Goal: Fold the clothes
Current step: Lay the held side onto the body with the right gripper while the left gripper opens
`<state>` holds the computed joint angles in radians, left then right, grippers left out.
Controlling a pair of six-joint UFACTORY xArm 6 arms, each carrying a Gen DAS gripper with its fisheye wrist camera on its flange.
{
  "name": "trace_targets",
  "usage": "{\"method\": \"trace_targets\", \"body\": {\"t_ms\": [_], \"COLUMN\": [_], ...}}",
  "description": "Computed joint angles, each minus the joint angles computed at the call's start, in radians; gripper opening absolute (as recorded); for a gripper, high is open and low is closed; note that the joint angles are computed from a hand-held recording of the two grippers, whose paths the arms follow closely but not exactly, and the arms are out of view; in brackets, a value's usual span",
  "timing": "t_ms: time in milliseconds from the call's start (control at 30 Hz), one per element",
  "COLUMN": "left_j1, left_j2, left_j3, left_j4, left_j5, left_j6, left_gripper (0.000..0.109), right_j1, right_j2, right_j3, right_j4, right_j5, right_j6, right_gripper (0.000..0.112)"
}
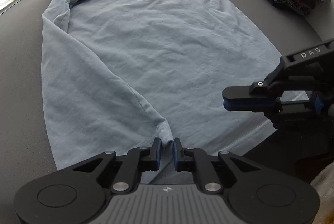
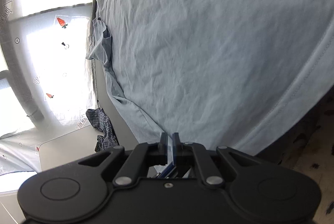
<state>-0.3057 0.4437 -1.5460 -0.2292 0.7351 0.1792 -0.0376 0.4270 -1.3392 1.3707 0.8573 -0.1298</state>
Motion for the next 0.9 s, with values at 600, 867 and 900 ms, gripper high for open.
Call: {"method": "trace_targets", "body": {"t_ms": [600, 867, 900], "left_j1": [0.123, 0.105, 0.106], "left_j2": [-0.158, -0.164, -0.167], "left_j3": [0.192, 0.2, 0.199], "left_j4": [0.19, 0.104, 0.088], "left_j5": [-0.113, -0.087, -0.073], "left_j6": [-0.538, -0.468, -0.463], "left_gripper": [0.037, 0.004, 0.004], "right_j1": [0.082, 0.064, 0.063], "right_j2": [0.228, 0.186, 0.186], "right_j3": [-0.391, -0.354, -0.365], "right_j4": [-0.402, -0.426, -0.461], "right_j5": [0.192, 0.24, 0.259], "right_j6": [-0.026, -0.079, -0.076], "right_gripper": [0.027, 0.005, 0.005]}}
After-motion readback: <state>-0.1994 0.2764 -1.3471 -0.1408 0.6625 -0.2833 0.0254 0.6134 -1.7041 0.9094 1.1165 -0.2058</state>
